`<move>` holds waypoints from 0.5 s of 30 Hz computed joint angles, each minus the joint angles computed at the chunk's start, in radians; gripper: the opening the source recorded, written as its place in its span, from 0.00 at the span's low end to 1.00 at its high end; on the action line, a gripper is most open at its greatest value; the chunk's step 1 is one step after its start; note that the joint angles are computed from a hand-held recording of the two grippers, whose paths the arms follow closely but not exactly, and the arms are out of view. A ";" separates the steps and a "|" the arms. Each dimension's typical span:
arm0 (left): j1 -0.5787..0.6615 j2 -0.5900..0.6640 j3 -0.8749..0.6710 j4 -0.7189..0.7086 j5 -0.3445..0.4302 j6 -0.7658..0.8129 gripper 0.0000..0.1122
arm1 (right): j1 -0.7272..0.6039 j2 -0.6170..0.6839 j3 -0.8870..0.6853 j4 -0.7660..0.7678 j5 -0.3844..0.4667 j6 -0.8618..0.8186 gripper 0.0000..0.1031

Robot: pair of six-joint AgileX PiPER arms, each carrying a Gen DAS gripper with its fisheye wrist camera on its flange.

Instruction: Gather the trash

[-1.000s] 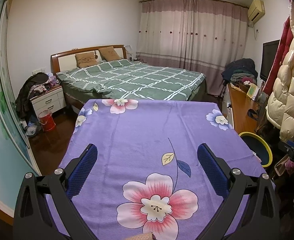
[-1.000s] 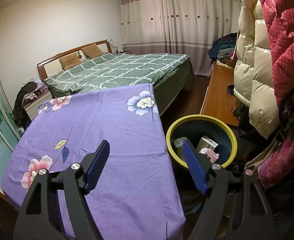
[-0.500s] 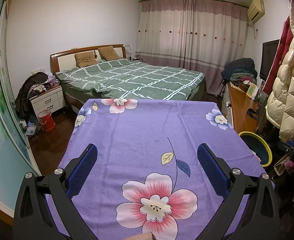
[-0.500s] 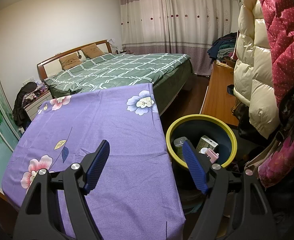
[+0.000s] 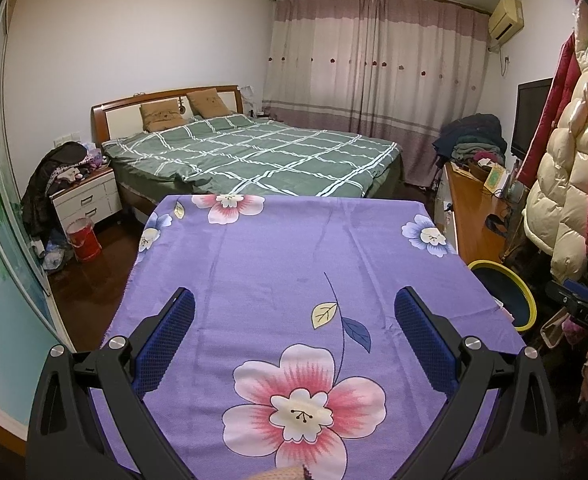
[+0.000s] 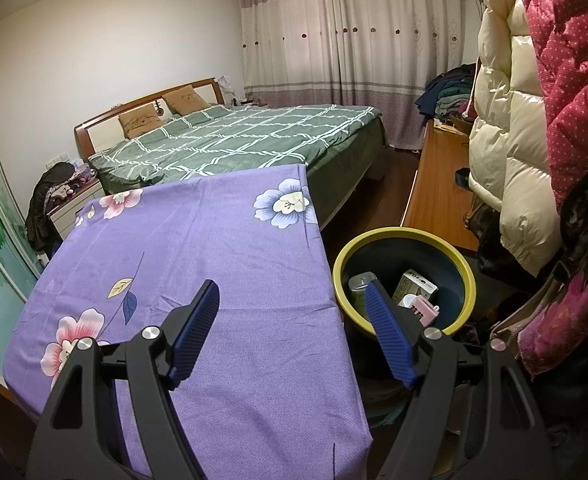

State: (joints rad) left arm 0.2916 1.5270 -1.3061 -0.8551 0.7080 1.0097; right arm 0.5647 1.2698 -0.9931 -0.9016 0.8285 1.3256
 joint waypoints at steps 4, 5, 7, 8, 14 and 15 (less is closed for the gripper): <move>-0.008 0.001 -0.002 0.014 -0.012 -0.012 0.88 | -0.001 0.000 0.000 0.002 0.000 -0.002 0.69; -0.009 0.002 -0.001 0.015 -0.013 -0.013 0.88 | -0.002 -0.001 0.000 0.003 -0.001 -0.003 0.69; -0.013 0.003 -0.001 0.022 -0.016 -0.020 0.88 | -0.002 -0.001 -0.001 0.003 -0.001 -0.004 0.69; -0.015 0.003 0.000 0.024 -0.018 -0.022 0.88 | 0.000 0.001 -0.001 0.002 0.001 -0.001 0.69; -0.027 -0.008 0.028 0.014 -0.064 0.006 0.88 | 0.000 0.002 0.005 0.000 -0.004 0.006 0.69; -0.032 -0.007 0.028 0.021 -0.074 0.003 0.88 | 0.003 0.007 0.002 -0.001 -0.001 0.009 0.69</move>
State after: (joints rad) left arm 0.2596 1.5196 -1.2785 -0.8346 0.6342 1.0126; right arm 0.5678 1.2770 -0.9907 -0.9029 0.8271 1.3347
